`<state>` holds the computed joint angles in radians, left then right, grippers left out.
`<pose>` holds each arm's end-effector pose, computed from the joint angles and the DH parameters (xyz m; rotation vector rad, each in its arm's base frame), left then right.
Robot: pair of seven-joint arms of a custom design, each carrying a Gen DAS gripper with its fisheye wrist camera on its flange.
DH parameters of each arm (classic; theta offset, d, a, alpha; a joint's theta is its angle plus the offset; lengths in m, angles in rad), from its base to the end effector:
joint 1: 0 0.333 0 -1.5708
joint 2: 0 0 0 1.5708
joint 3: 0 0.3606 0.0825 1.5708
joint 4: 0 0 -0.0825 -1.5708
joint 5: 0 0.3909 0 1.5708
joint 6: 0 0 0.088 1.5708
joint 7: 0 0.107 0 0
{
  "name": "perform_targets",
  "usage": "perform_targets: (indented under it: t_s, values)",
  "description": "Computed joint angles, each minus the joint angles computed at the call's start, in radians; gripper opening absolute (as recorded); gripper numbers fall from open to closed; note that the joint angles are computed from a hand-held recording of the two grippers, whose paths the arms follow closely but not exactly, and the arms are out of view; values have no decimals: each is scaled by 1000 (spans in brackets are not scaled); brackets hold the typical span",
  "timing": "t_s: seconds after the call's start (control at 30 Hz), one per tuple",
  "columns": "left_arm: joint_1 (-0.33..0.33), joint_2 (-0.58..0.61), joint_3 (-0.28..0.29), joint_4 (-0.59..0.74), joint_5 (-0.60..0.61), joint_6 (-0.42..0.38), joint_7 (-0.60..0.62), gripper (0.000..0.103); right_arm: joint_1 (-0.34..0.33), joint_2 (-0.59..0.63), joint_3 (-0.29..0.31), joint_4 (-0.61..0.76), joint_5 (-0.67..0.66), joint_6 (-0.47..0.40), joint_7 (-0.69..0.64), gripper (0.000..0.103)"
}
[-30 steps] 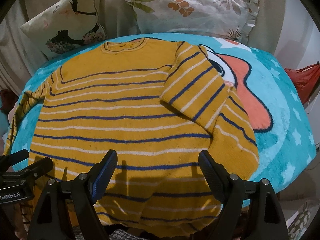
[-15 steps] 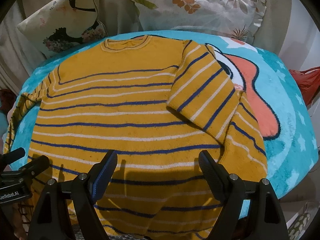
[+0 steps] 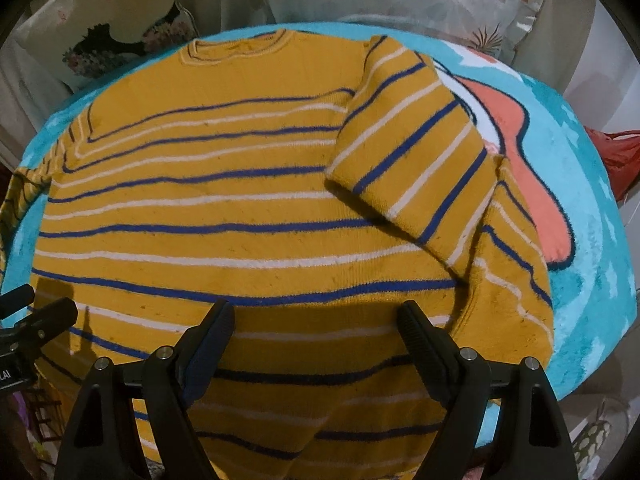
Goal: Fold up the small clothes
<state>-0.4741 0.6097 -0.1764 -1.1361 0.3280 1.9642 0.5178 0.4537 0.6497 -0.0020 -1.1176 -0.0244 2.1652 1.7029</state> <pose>0.6595 -0.4216 0.5153 -2.3936 1.6678 -0.3501 0.7253 0.3514 0.5103 -2.2678 1.6207 -0.2958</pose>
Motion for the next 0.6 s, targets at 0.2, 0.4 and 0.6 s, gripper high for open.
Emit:
perform_targets:
  t_s: [0.2,0.4,0.6]
  values:
    - [10,25,-4,20,-26,-17,14,103,6,18,-4,23,-3,-20,16,92]
    - [-5,51,7,58,-5,-45,31,103,7,26,-4,29,-6,-17,18,97]
    - [-13,77,16,96,3,-66,44,103,4,33,-1,36,0,-18,10,103]
